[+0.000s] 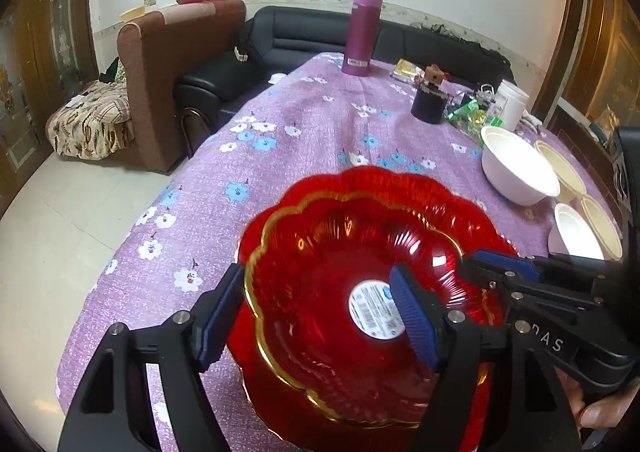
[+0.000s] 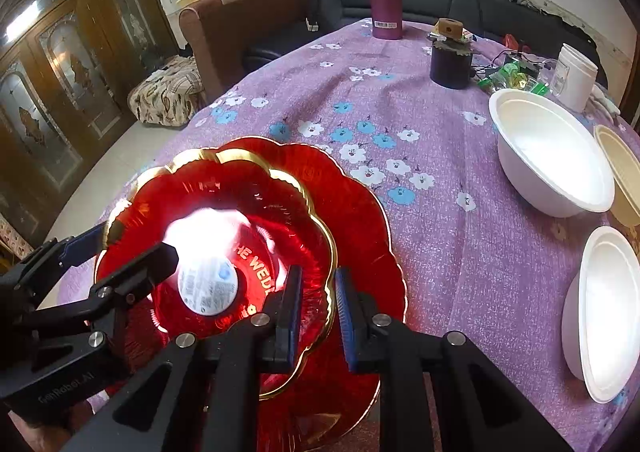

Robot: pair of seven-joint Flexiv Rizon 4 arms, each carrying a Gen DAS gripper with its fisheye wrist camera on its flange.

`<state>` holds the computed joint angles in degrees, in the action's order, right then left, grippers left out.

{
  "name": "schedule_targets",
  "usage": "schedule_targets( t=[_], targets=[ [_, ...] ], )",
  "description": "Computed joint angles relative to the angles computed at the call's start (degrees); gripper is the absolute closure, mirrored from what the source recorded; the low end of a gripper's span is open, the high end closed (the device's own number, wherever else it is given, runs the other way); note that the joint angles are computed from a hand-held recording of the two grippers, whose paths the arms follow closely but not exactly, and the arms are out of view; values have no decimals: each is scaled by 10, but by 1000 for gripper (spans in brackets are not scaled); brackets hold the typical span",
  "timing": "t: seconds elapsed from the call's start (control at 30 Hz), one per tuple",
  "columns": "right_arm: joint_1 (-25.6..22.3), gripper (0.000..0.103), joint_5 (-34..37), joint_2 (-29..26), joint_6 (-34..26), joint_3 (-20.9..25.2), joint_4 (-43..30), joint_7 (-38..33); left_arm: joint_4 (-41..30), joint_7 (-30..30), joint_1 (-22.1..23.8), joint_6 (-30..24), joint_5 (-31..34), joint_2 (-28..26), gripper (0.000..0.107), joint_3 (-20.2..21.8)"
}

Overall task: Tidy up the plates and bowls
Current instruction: 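Lower the smaller red plate onto the large one and open the left gripper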

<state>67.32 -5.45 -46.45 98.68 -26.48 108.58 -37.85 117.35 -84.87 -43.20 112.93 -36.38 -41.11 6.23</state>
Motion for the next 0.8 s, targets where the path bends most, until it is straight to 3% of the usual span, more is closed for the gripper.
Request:
schedule_targets(
  t=[0.1, 0.47, 0.8],
  targets=[
    [12, 84, 8, 1, 6, -14, 9, 3, -1, 6, -22, 5, -17, -1, 31, 18],
    [34, 84, 60, 18, 44, -22, 42, -17, 9, 31, -36, 26, -48, 10, 30, 13],
    [69, 84, 162, 48, 104, -30, 106, -60, -3, 106, -70, 47, -115, 13, 29, -1]
  ],
)
